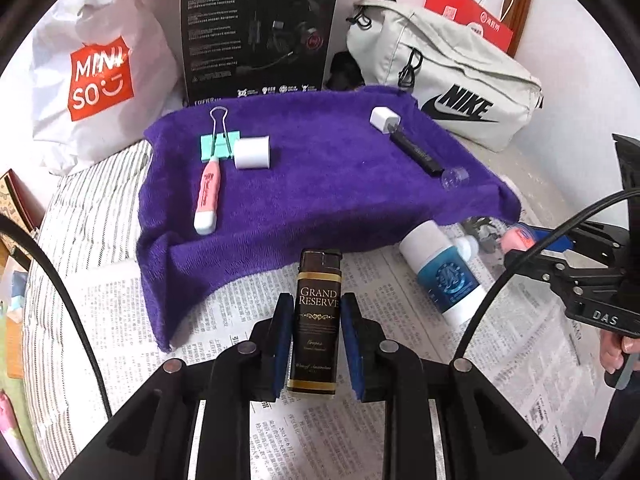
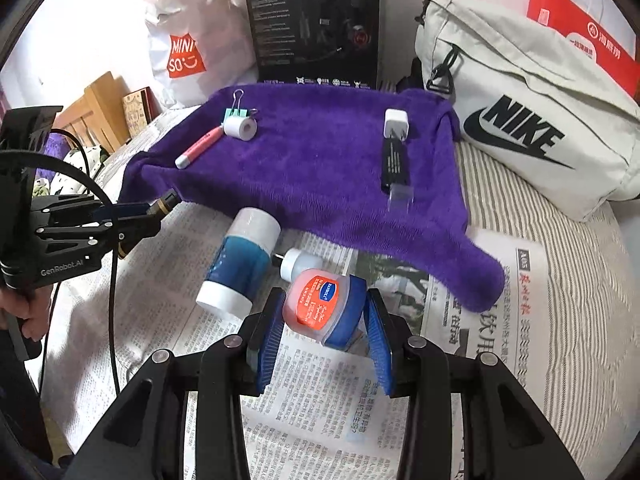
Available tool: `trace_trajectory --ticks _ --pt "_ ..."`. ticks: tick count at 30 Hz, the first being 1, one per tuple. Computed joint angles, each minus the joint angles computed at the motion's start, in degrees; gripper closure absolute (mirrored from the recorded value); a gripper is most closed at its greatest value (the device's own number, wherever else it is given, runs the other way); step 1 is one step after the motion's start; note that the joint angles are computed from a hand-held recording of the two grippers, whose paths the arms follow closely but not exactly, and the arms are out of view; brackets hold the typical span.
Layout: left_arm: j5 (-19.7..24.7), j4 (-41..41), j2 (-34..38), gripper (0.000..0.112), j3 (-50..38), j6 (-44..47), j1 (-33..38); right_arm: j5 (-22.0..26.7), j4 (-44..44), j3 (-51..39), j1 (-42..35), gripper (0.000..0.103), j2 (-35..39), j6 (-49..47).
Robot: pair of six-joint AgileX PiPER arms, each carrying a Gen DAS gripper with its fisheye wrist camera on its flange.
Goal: Organize rigid objects
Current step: 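Carry the bottle and Vaseline tin over the purple towel with both tools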
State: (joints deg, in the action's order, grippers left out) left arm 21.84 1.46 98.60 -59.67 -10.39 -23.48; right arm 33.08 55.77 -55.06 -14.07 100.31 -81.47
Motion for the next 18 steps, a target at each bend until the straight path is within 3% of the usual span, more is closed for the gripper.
trace_trajectory --ticks 18 --pt "2.55 5.29 -0.12 0.089 -6.11 -4.75 1.74 4.57 -2.41 -9.44 0.10 0.063 2.68 5.92"
